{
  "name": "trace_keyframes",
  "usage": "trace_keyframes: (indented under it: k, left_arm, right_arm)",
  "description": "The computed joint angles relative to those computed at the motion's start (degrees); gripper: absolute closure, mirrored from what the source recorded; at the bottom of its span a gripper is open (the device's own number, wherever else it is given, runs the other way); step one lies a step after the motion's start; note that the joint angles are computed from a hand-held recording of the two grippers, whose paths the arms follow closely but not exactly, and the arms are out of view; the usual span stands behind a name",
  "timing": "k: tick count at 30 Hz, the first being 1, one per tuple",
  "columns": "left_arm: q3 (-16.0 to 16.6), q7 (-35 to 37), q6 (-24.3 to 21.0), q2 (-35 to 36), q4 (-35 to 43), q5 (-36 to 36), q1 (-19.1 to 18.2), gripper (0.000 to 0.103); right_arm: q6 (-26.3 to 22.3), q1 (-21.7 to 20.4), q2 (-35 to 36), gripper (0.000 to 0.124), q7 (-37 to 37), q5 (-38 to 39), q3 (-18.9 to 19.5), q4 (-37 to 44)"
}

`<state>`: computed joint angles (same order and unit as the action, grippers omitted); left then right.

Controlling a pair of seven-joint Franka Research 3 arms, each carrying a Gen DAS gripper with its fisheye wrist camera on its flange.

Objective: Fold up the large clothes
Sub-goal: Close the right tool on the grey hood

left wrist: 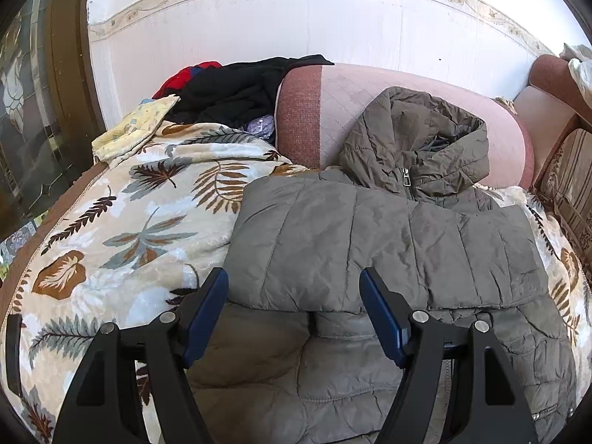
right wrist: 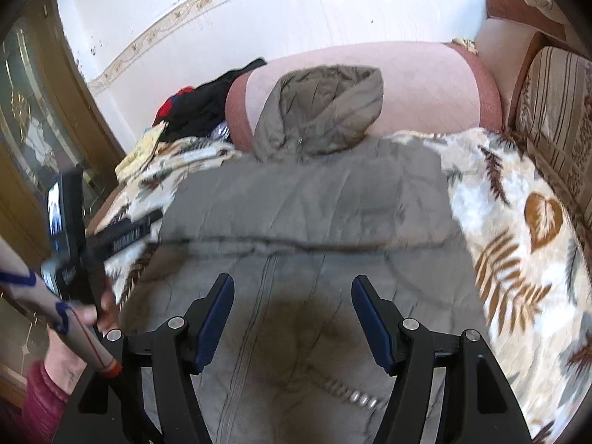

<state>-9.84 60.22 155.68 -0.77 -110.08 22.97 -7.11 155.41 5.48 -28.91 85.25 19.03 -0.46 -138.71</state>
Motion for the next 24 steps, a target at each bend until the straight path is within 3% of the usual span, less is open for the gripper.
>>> trace_keyframes:
  k: [6, 10, 13, 16, 18, 24]
  left_arm:
    - [0.47, 2.23, -0.41, 2.9, 2.69, -4.54, 0.44, 0.03]
    - [0.15, 6.96, -0.84, 4.61, 4.13, -12.99, 1.19, 0.03]
    - [0.38, 6.91, 0.24, 4.88, 3.72, -11.29, 0.98, 0.03]
    - [1.13, 2.94, 1.02, 5.33, 3.46, -4.15, 0.28, 0.03]
    - [1.18, 2.05, 1.48, 5.8, 3.49, -2.71, 0.26, 0.03]
    - [1.59, -0.21, 2.64, 7.12, 4.06, 0.48, 0.14, 0.03]
  right_arm:
    - [-2.12, -0.86, 9.37, 0.051, -1.42, 0.5, -2.46, 13.34]
    - [-5.4, -1.0, 19.99, 0.048, -3.11, 3.61, -4.11, 27.2]
    - [-6.83, -2.93, 29.1, 0.046, 0.15, 0.42, -3.6, 38.42]
    - [-8.24, -4.32, 36.9, 0.045, 2.78, -0.09, -3.82, 47.86]
    - [-10.62, -5.76, 42.52, 0.044, 3.26, 1.96, -3.51, 55.07]
    - [-18.67, -8.27, 61.03, 0.044, 11.34, -1.75, -3.79, 80.13]
